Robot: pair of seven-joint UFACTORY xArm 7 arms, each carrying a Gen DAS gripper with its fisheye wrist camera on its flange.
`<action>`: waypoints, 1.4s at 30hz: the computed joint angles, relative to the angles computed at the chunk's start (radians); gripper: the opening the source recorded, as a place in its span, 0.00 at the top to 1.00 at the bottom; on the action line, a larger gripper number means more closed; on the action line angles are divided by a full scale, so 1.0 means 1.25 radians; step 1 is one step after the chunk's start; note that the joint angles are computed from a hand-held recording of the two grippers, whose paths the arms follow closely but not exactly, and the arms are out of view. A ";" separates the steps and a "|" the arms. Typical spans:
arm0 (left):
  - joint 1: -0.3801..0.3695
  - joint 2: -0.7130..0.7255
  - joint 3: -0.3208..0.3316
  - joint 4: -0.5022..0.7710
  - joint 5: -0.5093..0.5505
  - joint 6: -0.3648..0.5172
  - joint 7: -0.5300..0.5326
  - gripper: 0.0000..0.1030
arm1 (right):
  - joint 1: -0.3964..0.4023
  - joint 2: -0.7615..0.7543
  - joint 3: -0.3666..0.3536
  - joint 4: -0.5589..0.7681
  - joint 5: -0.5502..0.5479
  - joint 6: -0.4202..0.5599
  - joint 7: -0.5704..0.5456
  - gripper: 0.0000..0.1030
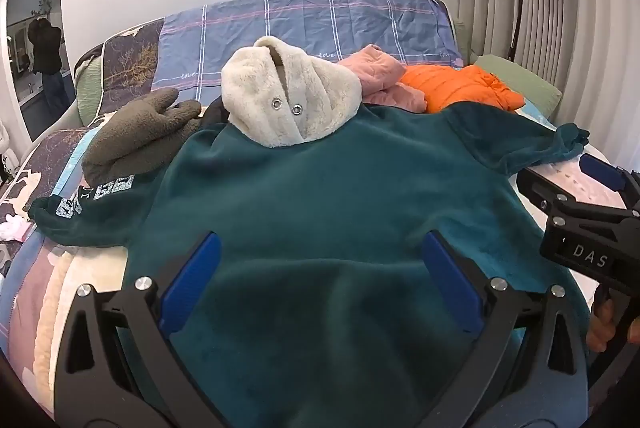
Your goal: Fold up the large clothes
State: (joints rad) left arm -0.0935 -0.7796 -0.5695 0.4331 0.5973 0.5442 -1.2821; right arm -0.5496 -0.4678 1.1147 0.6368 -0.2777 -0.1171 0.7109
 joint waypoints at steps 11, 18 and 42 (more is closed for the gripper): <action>-0.012 0.006 0.003 0.003 -0.001 0.014 -0.001 0.02 | -0.009 -0.003 0.002 -0.012 0.003 -0.026 -0.001 0.01; -0.017 -0.002 0.007 -0.005 0.002 0.010 0.001 0.02 | -0.021 -0.019 0.025 -0.010 0.025 -0.032 -0.008 0.01; -0.012 -0.029 0.007 -0.033 -0.027 -0.013 -0.003 0.02 | 0.012 -0.015 0.001 -0.005 0.012 0.013 -0.001 0.01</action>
State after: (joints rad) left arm -0.1090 -0.8163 -0.5606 0.3918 0.5637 0.5284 -1.2856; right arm -0.5349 -0.4868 1.1156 0.6311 -0.2633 -0.1003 0.7095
